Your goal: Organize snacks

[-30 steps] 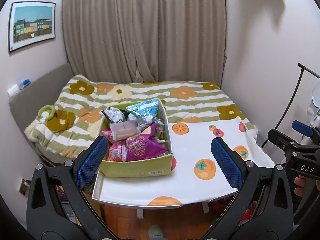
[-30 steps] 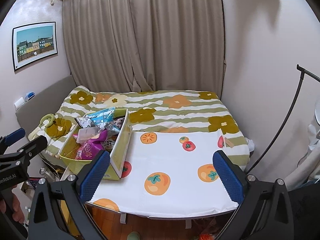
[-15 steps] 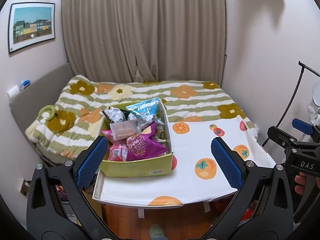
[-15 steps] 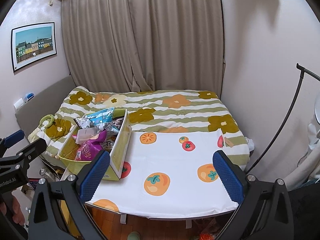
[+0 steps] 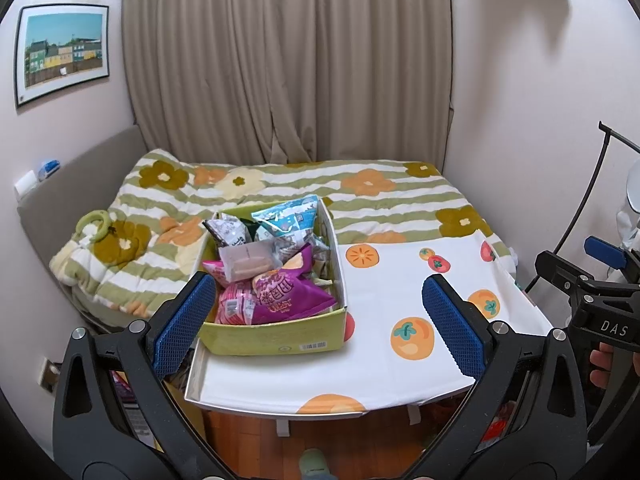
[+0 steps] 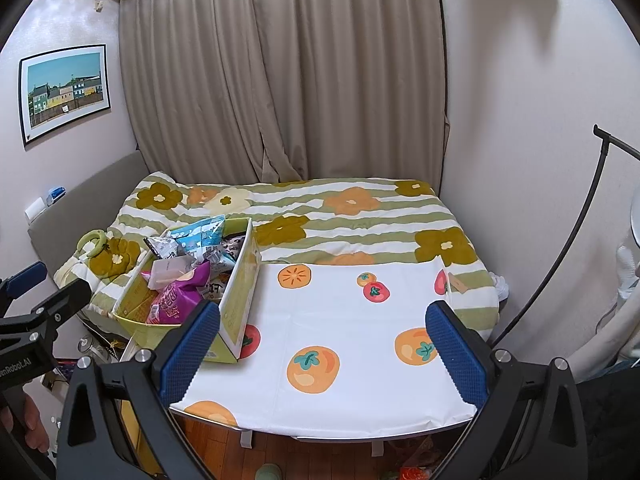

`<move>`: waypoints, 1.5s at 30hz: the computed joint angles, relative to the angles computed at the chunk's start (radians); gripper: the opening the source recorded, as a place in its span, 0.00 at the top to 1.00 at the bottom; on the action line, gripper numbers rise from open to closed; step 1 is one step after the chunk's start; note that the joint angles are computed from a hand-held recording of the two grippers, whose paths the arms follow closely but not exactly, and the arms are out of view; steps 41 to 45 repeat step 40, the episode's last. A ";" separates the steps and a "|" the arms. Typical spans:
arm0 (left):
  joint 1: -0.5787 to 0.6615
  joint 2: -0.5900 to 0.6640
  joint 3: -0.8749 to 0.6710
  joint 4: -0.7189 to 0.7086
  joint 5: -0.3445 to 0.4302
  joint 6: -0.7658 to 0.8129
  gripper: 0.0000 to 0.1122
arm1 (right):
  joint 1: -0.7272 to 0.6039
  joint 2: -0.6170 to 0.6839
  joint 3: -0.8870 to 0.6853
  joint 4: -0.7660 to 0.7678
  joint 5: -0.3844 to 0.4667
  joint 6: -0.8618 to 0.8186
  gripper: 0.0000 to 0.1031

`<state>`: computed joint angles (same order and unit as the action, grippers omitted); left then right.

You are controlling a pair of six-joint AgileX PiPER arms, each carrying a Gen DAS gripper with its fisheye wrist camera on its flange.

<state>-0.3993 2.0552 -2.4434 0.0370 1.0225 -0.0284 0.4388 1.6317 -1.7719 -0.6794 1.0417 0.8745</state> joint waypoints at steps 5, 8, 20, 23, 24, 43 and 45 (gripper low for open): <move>0.000 0.004 -0.008 0.000 0.005 0.000 0.09 | -0.001 0.000 0.000 0.002 -0.001 -0.002 0.01; 0.001 0.001 -0.003 -0.002 0.003 0.000 0.09 | -0.002 0.001 -0.003 0.003 0.002 -0.004 0.01; 0.003 0.023 -0.043 -0.003 0.024 0.005 0.09 | -0.006 0.002 -0.007 0.007 0.001 -0.011 0.01; 0.005 0.017 -0.027 -0.007 0.014 0.010 0.09 | -0.008 0.002 -0.008 0.009 0.001 -0.012 0.01; 0.004 0.019 -0.029 -0.005 0.014 0.008 0.09 | -0.008 0.001 -0.008 0.009 0.001 -0.014 0.01; 0.039 0.103 -0.148 -0.068 0.063 0.027 0.09 | -0.011 0.003 -0.010 0.013 0.000 -0.017 0.01; 0.039 0.103 -0.148 -0.068 0.063 0.027 0.09 | -0.011 0.003 -0.010 0.013 0.000 -0.017 0.01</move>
